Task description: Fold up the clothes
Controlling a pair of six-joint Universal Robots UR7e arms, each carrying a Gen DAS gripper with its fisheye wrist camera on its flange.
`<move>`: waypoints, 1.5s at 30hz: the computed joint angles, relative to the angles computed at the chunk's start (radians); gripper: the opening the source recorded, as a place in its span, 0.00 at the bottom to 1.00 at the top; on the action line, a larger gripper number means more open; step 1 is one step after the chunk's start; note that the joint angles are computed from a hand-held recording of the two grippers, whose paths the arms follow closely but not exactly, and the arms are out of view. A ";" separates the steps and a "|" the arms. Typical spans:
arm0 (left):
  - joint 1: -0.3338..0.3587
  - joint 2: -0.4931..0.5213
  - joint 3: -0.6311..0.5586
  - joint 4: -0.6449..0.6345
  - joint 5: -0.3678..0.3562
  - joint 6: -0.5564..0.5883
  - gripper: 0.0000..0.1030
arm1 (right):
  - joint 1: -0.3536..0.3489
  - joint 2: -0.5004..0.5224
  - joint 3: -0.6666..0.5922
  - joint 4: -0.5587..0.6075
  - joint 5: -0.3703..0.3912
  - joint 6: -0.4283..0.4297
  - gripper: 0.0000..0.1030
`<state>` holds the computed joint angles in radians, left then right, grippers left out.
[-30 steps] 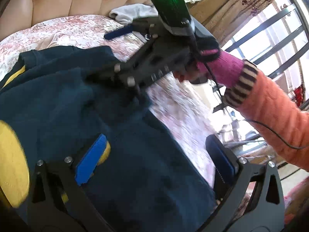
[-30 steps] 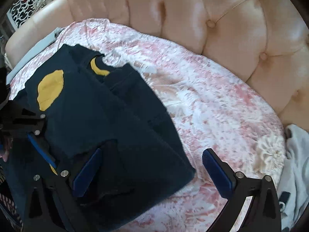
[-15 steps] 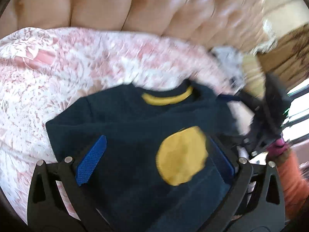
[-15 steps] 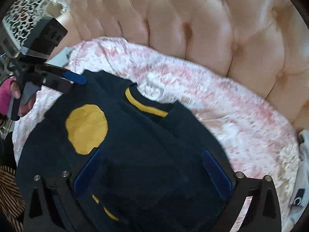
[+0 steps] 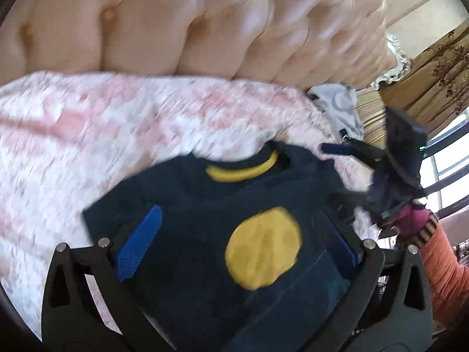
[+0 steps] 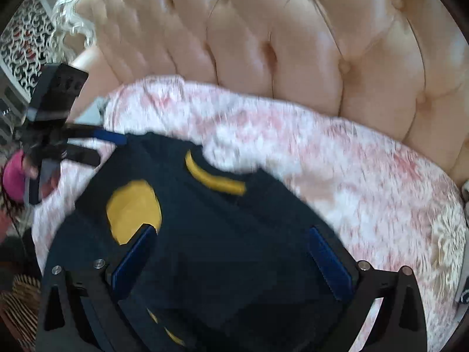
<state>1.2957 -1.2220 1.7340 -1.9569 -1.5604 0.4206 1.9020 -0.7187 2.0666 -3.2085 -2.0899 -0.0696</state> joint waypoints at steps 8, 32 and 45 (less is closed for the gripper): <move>0.003 0.080 -0.023 0.007 0.131 -0.013 0.99 | -0.066 0.035 -0.092 0.190 0.010 0.025 1.00; 0.104 -0.450 0.423 -0.137 -0.153 -0.020 1.00 | 0.261 0.178 0.253 -0.430 -0.102 0.487 1.00; 0.026 -0.391 0.452 -0.318 0.046 -0.167 1.00 | 0.322 0.221 0.158 -0.202 -0.253 0.473 1.00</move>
